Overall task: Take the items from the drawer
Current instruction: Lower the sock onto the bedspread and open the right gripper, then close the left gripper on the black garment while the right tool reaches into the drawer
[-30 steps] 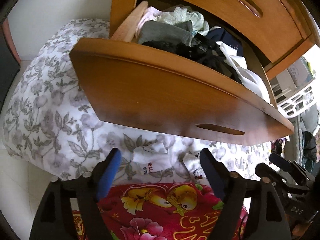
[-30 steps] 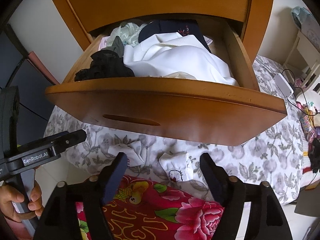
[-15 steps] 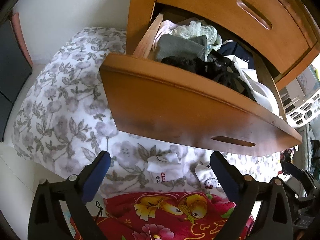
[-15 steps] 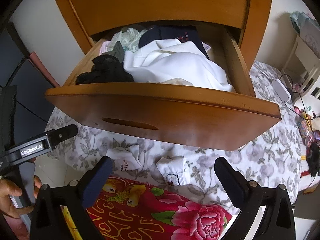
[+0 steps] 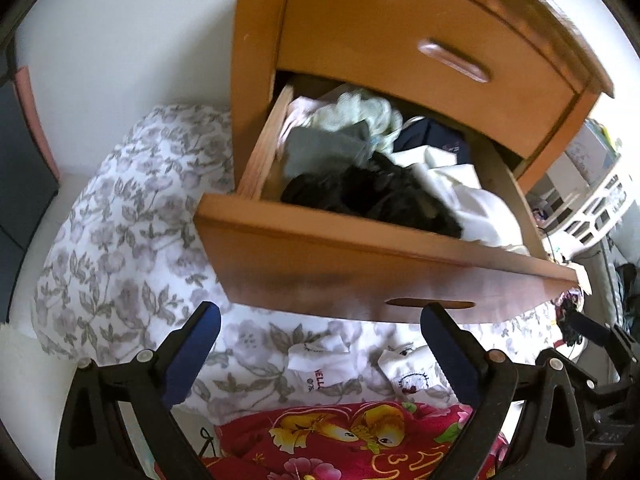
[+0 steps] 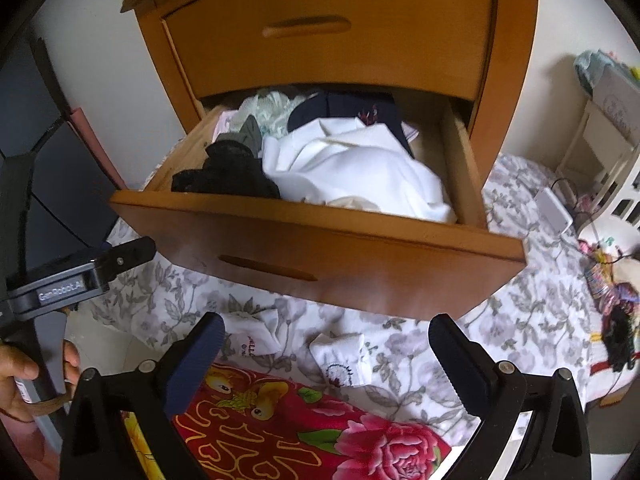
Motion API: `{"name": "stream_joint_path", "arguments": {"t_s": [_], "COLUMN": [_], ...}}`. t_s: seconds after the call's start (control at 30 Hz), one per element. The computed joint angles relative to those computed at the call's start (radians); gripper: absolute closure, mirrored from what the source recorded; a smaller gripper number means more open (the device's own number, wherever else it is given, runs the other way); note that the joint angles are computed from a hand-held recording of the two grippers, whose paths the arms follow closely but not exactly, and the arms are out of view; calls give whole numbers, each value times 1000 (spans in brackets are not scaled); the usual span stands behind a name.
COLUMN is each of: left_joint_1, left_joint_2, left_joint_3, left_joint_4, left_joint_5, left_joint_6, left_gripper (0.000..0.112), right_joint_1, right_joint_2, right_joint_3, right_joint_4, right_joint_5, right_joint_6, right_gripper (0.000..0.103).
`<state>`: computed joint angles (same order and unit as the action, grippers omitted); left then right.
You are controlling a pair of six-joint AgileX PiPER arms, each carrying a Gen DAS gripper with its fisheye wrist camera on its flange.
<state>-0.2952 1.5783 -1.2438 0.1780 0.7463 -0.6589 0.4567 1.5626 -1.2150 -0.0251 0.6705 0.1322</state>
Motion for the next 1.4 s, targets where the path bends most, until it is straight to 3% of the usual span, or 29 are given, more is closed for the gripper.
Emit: {"name": "stream_joint_path", "arguments": {"t_s": [0.3, 0.4, 0.6, 0.77, 1.13, 1.4], "left_joint_1": [-37, -28, -17, -2, 85, 137], "left_joint_2": [-59, -73, -64, -30, 40, 136], "left_joint_3": [-18, -14, -47, -91, -165, -300], "left_joint_4": [87, 68, 61, 64, -106, -205], "left_joint_5": [-29, -53, -31, 19, 58, 123], "left_joint_6": [-25, -10, -10, -53, 113, 257], "left_gripper": [12, 12, 12, 12, 12, 13], "right_joint_1": [11, -4, -9, -17, -46, -80], "right_joint_2": [-82, -96, -110, -88, 12, 108], "right_joint_3": [26, 28, 35, 0, -104, -226], "right_joint_4": [-55, -10, 30, 58, 67, 51], "right_joint_5": [-70, -94, -134, -115, -48, 5], "right_joint_6": [50, 13, -39, -63, -75, -102], "right_gripper": [0, 0, 0, 0, 0, 0]}}
